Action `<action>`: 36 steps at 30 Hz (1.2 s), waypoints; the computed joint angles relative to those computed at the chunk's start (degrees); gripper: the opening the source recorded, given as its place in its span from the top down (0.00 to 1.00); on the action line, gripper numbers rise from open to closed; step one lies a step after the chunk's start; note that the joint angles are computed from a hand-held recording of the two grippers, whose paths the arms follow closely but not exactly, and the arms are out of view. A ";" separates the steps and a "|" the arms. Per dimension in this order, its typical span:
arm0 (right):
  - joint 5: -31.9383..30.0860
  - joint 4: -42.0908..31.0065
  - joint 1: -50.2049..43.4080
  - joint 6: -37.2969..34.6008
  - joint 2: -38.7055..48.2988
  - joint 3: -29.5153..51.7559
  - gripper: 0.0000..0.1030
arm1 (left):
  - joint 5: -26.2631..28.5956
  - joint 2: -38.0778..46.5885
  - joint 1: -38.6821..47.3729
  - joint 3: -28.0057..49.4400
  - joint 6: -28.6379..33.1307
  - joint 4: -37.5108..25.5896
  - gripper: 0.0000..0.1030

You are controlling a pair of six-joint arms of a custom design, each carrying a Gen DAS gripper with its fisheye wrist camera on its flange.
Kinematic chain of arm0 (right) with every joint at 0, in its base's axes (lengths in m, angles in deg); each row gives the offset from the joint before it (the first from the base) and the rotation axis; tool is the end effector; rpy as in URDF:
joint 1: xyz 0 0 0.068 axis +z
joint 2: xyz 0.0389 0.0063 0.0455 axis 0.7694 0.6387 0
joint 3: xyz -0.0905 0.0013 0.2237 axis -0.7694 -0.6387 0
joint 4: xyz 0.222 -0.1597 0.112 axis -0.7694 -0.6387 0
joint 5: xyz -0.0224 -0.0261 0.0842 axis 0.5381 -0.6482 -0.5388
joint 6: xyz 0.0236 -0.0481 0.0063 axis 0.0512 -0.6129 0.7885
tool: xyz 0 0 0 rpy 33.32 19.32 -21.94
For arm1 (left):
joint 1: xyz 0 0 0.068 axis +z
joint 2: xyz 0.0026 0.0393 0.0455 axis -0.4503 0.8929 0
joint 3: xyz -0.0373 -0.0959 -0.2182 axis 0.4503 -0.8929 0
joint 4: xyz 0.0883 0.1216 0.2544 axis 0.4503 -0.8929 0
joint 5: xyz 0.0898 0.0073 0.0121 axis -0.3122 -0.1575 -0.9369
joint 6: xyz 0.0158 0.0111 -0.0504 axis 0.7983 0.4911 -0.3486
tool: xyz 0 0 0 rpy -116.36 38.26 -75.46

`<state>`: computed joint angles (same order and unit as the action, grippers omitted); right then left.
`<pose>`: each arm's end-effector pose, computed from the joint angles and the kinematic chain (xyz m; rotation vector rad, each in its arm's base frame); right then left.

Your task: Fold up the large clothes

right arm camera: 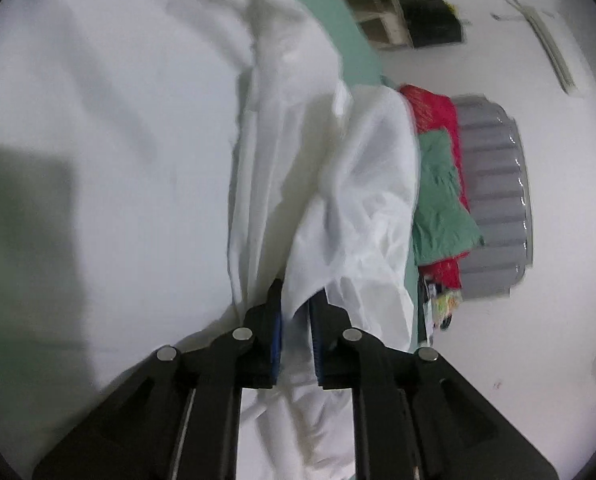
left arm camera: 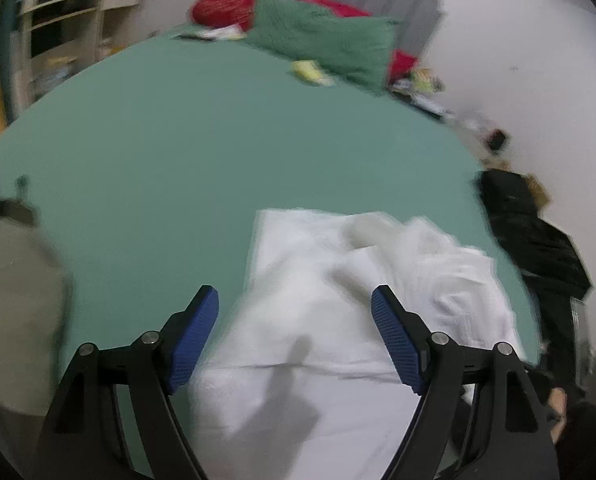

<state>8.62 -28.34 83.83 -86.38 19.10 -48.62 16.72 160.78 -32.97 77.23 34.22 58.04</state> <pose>0.2795 0.1643 0.0760 -1.4092 1.7716 -0.7992 0.3609 -0.0469 0.1623 -0.1037 2.3919 -0.4377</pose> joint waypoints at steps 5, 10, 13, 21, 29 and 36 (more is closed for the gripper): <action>-12.27 -14.15 -6.11 12.94 -10.22 0.89 0.23 | -0.72 7.02 -6.26 4.56 -0.47 3.26 0.21; -28.57 -20.82 -14.29 29.40 -21.50 0.07 0.19 | -3.62 14.84 -9.03 9.95 0.68 -0.82 0.31; -35.64 -22.36 -20.71 40.71 -10.02 12.21 0.19 | -6.44 16.65 -9.18 11.66 2.53 -4.94 0.50; -43.69 -33.16 -21.73 48.92 17.34 36.12 0.98 | -5.82 17.63 -8.03 10.54 3.67 -5.49 0.53; -45.38 -33.37 -20.27 42.16 1.56 19.08 0.99 | -0.43 8.73 -5.05 3.66 2.41 -5.88 0.53; -41.29 -34.72 -16.18 36.43 -7.44 7.55 0.98 | 0.37 2.39 -4.38 -0.35 -0.09 -2.49 0.44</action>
<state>-32.67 -63.06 67.66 -49.95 11.65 -41.06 17.09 163.17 -37.35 76.87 34.13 55.56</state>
